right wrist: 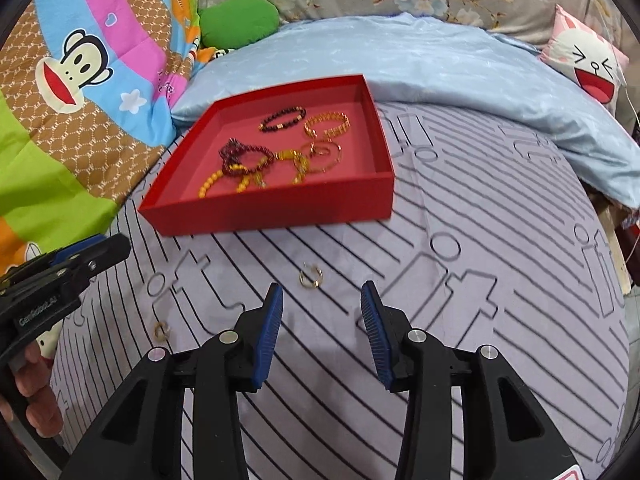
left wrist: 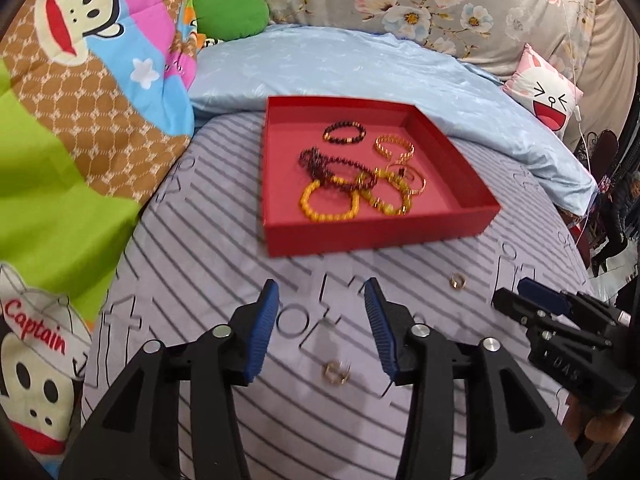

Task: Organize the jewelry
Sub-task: 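Grasp a gold hoop ring with the left tool while the right tool grasps another gold ring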

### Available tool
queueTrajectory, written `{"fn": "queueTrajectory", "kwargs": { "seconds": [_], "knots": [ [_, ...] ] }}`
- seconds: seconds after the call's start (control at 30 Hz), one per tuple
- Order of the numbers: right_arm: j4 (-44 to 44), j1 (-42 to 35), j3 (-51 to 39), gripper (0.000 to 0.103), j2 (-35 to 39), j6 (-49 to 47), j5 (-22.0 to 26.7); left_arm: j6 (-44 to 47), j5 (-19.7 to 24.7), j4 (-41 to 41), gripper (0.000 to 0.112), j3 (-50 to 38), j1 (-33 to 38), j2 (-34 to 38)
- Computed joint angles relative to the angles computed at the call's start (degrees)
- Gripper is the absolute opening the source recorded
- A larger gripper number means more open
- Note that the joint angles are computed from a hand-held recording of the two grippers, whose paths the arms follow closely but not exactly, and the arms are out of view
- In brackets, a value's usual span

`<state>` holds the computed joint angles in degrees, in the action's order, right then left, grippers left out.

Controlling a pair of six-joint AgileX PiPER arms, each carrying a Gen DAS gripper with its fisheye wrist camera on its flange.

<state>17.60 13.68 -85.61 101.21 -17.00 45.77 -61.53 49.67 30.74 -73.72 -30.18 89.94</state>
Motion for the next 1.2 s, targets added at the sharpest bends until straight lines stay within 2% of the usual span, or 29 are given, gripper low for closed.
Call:
{"fn": "queueTrajectory", "kwargs": {
  "seconds": [0.1, 0.33, 0.87, 1.07, 1.17, 1.2],
  "knots": [
    [0.2, -0.1, 2.6, 0.04, -0.7, -0.3, -0.7, -3.3, 0.0, 1.9, 0.052, 4.0, -2.4, -1.1],
    [-0.2, 0.9, 3.2, 0.04, 0.3, -0.1, -1.9, -5.5, -2.1, 0.8, 0.052, 8.3, -4.1, -0.6],
    [-4.4, 4.7, -6.8, 0.04, 9.0, 3.2, -1.5, -3.7, -4.8, -0.6, 0.052, 9.4, -2.8, 0.9],
    [-7.0, 5.8, -7.0, 0.026, 9.6, 4.7, -2.5, -3.3, -5.1, -0.3, 0.047, 9.3, -2.5, 1.3],
    [-7.9, 6.1, -6.5, 0.016, 9.4, 5.0, -2.9, -3.1, -5.2, 0.0, 0.038, 9.1, -2.5, 1.5],
    [-8.0, 6.1, -6.3, 0.016, 9.2, 4.9, -3.0, -2.8, -5.2, 0.0, 0.032, 9.1, -2.5, 1.6]
  ]
}}
